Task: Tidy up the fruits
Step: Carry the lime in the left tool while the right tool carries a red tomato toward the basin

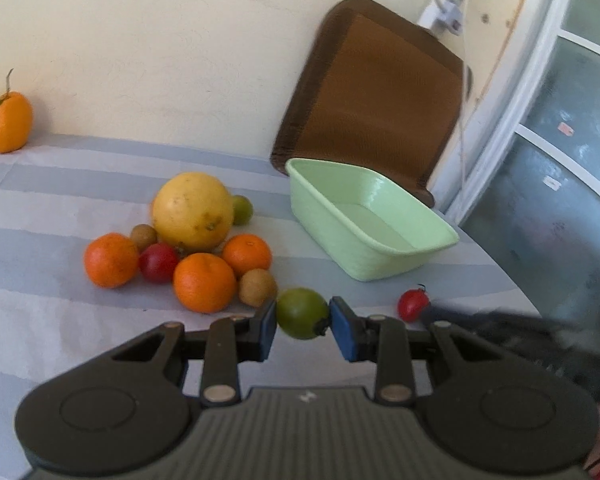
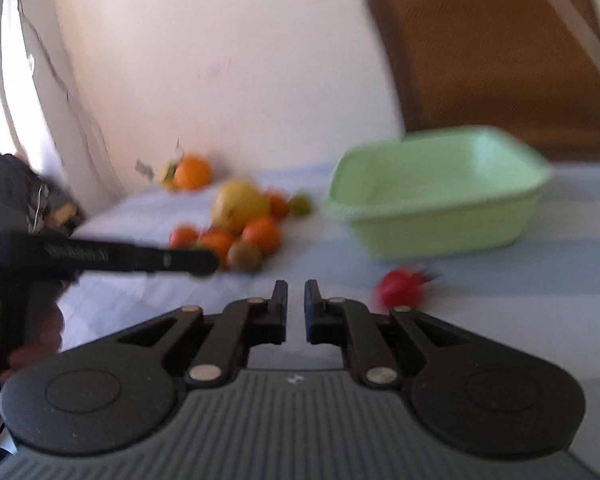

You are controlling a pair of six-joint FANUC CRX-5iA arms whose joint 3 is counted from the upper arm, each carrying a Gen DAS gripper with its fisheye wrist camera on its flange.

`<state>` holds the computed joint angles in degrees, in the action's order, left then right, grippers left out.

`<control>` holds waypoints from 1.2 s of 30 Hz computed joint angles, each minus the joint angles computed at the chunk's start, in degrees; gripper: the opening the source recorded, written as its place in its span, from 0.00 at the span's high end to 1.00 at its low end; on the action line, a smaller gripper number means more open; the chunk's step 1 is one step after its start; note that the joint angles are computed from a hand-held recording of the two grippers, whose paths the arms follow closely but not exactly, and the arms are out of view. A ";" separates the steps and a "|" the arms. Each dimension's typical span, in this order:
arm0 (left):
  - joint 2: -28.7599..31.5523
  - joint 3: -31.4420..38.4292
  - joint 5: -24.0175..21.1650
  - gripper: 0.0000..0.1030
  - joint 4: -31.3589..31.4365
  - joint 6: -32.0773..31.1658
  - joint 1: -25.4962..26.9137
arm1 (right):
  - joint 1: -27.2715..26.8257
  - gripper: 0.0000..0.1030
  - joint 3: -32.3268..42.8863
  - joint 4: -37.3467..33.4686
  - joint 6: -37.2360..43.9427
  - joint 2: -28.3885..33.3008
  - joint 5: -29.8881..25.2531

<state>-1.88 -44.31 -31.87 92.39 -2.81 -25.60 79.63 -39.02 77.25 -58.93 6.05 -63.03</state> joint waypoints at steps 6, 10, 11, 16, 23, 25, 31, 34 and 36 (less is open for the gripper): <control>1.44 1.50 -1.51 0.72 -1.80 -0.76 -1.65 | 1.04 0.38 2.88 -10.68 6.69 0.91 -3.31; 1.41 2.47 -1.36 0.72 0.88 -3.95 -3.61 | -2.20 0.39 5.26 -11.75 9.94 4.01 1.15; 1.66 3.09 -1.61 0.72 1.76 -5.08 -4.13 | -2.06 0.53 6.55 -12.89 12.42 5.22 0.06; 3.98 6.86 -3.84 0.72 -0.59 -3.70 -4.27 | 0.11 0.69 7.75 -13.43 15.34 6.48 -2.81; 2.68 4.49 -4.03 0.63 -7.36 -4.15 -1.92 | 1.81 0.68 4.43 -12.10 8.66 3.96 -4.62; 2.31 3.42 -3.00 0.63 -9.67 -3.38 -1.64 | 1.24 0.68 3.88 -11.62 7.67 3.50 -3.69; 2.79 1.99 4.21 0.70 -7.73 -6.80 -4.63 | 1.30 0.68 3.23 -9.75 6.00 3.55 -3.85; 3.27 2.89 2.35 0.73 -8.91 -5.36 -3.74 | 1.75 0.68 2.41 -6.06 4.57 3.10 -6.20; 3.39 3.70 0.91 0.73 -6.89 -6.04 -3.84 | 1.82 0.68 2.96 -4.89 5.15 3.17 -9.62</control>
<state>1.51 -40.61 -30.96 85.49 -8.85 -29.45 81.45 -36.06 72.36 -53.78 9.21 -72.65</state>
